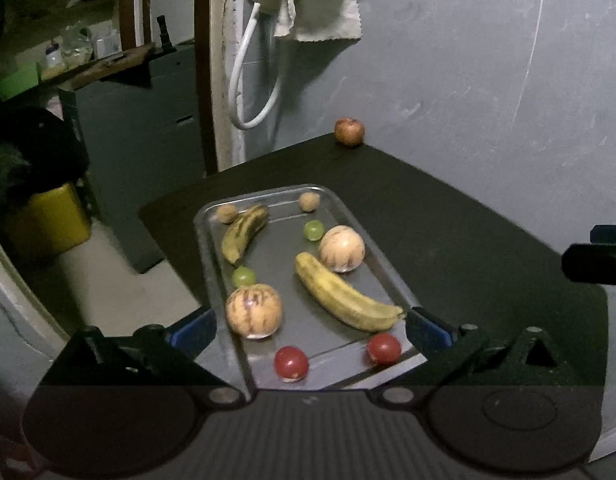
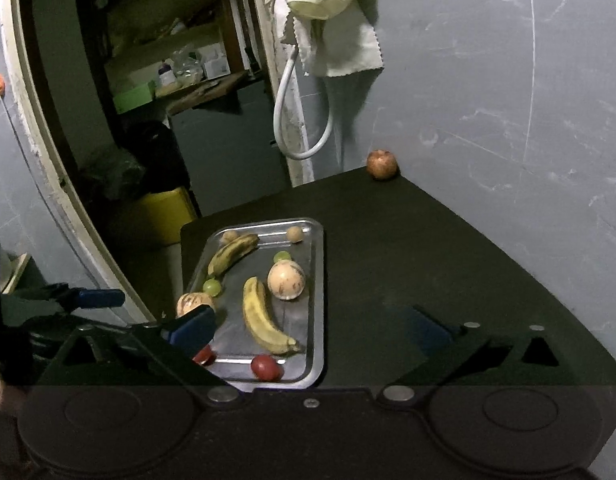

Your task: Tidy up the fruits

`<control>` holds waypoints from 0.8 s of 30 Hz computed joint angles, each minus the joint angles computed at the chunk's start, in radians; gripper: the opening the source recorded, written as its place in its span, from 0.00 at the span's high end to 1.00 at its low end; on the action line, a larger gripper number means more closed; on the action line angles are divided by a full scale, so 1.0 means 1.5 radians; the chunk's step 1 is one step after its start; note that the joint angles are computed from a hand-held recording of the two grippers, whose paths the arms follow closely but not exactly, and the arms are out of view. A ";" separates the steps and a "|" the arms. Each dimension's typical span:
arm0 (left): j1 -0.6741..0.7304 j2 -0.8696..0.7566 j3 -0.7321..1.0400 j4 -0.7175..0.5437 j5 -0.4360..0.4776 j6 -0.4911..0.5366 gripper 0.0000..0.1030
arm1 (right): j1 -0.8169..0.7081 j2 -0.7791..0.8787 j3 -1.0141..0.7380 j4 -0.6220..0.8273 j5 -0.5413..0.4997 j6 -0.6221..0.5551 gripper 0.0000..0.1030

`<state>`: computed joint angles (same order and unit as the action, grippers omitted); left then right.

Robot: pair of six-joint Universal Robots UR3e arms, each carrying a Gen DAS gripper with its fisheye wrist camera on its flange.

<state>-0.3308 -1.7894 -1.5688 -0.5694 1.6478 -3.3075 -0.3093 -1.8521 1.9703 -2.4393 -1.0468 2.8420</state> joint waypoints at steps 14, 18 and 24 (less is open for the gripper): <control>0.037 0.053 -0.032 -0.006 -0.071 0.035 0.00 | 0.047 -0.074 0.051 -0.001 -0.051 0.056 0.01; 0.051 0.062 -0.044 -0.007 -0.085 0.065 0.00 | 0.079 -0.057 0.044 -0.022 -0.088 0.108 0.01; 0.066 0.073 -0.050 -0.011 -0.099 0.078 0.00 | 0.121 -0.032 0.031 -0.046 -0.127 0.132 0.01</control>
<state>-0.2325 -1.6805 -1.6442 -0.5853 1.4989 -3.1900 -0.1272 -1.8999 2.0164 -2.5080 -1.2366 3.0396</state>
